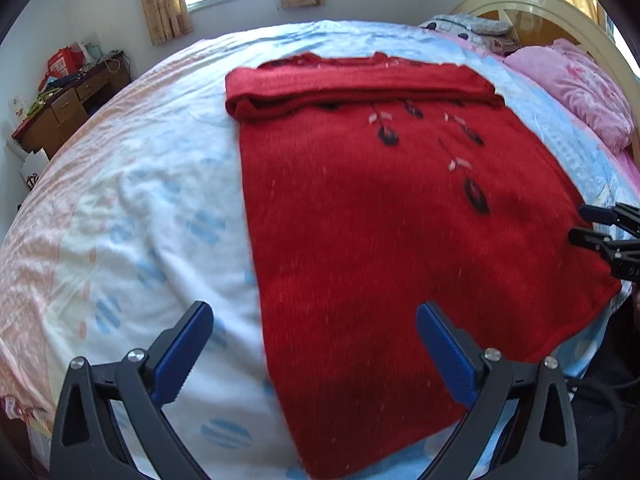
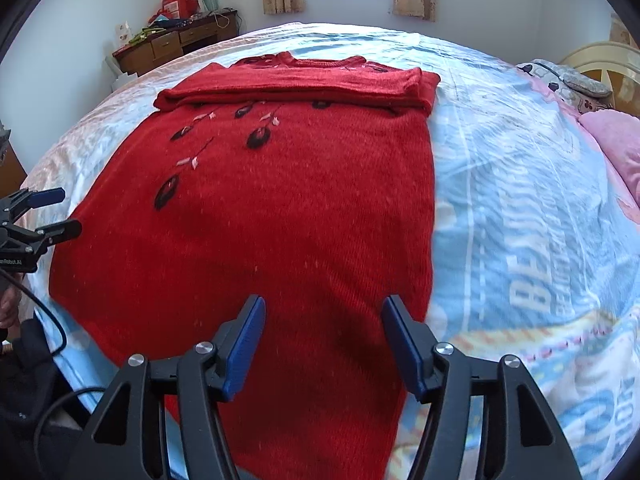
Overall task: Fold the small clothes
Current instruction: 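Release the sweater with the right gripper and withdraw both tools, then close both grippers on the red sweater's hem side by side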
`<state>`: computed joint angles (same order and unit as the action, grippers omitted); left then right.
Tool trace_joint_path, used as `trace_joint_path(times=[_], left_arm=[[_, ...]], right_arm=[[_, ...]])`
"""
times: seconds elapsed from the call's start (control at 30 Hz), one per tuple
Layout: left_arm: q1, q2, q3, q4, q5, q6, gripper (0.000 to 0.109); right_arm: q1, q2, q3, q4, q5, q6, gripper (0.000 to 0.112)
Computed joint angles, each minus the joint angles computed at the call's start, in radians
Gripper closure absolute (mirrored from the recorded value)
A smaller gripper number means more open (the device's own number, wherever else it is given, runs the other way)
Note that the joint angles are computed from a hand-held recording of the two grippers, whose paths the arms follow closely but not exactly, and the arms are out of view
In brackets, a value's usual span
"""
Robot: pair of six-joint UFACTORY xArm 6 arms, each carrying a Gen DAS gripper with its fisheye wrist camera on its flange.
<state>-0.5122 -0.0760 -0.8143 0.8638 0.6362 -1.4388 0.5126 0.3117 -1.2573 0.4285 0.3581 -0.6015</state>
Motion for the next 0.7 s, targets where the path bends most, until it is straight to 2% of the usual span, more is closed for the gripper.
trace_joint_path(times=[0.1,0.23,0.37,0.53,0.7], left_arm=[[-0.008,-0.009,0.018,-0.045,-0.008,0.01,0.006],[-0.014,-0.04,0.063,-0.101,-0.065,0.027,0.006],[-0.034,-0.059,0.085,-0.105,-0.058,0.018,0.008],[-0.033,-0.094,0.137,-0.15,-0.115,0.017,0.02],[-0.027,-0.122,0.184,-0.186,-0.176,0.012,0.039]], right_arm=[[-0.004,-0.023,0.035,0.006,-0.004,-0.002,0.05],[-0.01,-0.058,0.084,0.007,0.0,0.009,0.05],[-0.016,-0.095,0.144,0.007,-0.016,-0.002,0.05],[-0.025,-0.126,0.188,0.018,-0.028,-0.008,0.05],[-0.041,-0.127,0.191,0.056,-0.022,0.007,0.05]])
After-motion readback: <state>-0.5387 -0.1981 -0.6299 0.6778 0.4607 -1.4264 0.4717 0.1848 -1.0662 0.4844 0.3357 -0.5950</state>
